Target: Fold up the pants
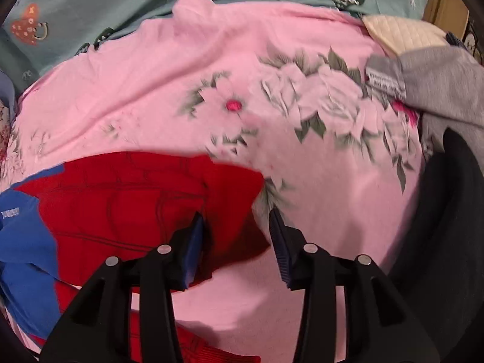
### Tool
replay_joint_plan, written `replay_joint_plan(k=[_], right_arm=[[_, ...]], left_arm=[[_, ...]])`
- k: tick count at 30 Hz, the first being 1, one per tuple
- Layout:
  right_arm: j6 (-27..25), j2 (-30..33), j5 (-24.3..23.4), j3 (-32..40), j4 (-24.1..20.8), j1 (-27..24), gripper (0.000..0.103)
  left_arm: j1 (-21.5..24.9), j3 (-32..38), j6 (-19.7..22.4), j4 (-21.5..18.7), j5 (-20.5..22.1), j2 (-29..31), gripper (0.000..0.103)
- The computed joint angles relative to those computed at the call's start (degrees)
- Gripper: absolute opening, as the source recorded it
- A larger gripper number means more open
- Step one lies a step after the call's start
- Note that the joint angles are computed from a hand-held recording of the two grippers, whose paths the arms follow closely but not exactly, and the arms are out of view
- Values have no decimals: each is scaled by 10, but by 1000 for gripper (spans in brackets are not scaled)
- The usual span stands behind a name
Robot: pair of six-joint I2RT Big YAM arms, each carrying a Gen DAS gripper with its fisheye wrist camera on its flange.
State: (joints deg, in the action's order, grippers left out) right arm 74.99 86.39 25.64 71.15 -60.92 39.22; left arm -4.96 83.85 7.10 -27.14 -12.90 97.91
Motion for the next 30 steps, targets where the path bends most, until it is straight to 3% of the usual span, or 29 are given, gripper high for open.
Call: replay_joint_plan(k=[1,3,6,10,15,16,17,19,20,25,26,27,28,30], right_arm=[[19,-9,27,-3,-10,14,59],[42,-20,69,2,-49,48,61],[71,-41,64,-8,-67,93,61],[149,-49,41,-35,-67,159,61],[179,-48,22,-76,50,180,64],[185,-41,40,-71,49,182,65],[182,-39,42,-69,55,182,56],[171,-46,36,-80,94,179,21],[176,-46,43,-76,83,182,21],[248,-14,87,-15,-94,211,21],[241,-5,78,-11,-103,210,25],[223,5,54,-8,-102,207,38],[221,15,42,1,-117,207,58],[249,29,70,24,-167,223,61]], left_arm=[[3,-22,15,16,12,-20,91],[9,-62,50,21,39,-61,94],[26,-110,77,1,87,-110,95],[53,-159,92,-21,110,-142,95],[89,-179,66,-67,135,-144,95],[93,-180,63,-74,138,-144,95],[98,-181,62,-81,143,-146,94],[105,-190,66,-79,156,-155,94],[108,-191,68,-82,161,-158,94],[118,-174,62,-124,198,-150,93],[120,-169,57,-135,206,-144,85],[122,-160,56,-151,217,-136,72],[122,-150,60,-172,230,-127,64],[123,-132,67,-216,257,-110,37]])
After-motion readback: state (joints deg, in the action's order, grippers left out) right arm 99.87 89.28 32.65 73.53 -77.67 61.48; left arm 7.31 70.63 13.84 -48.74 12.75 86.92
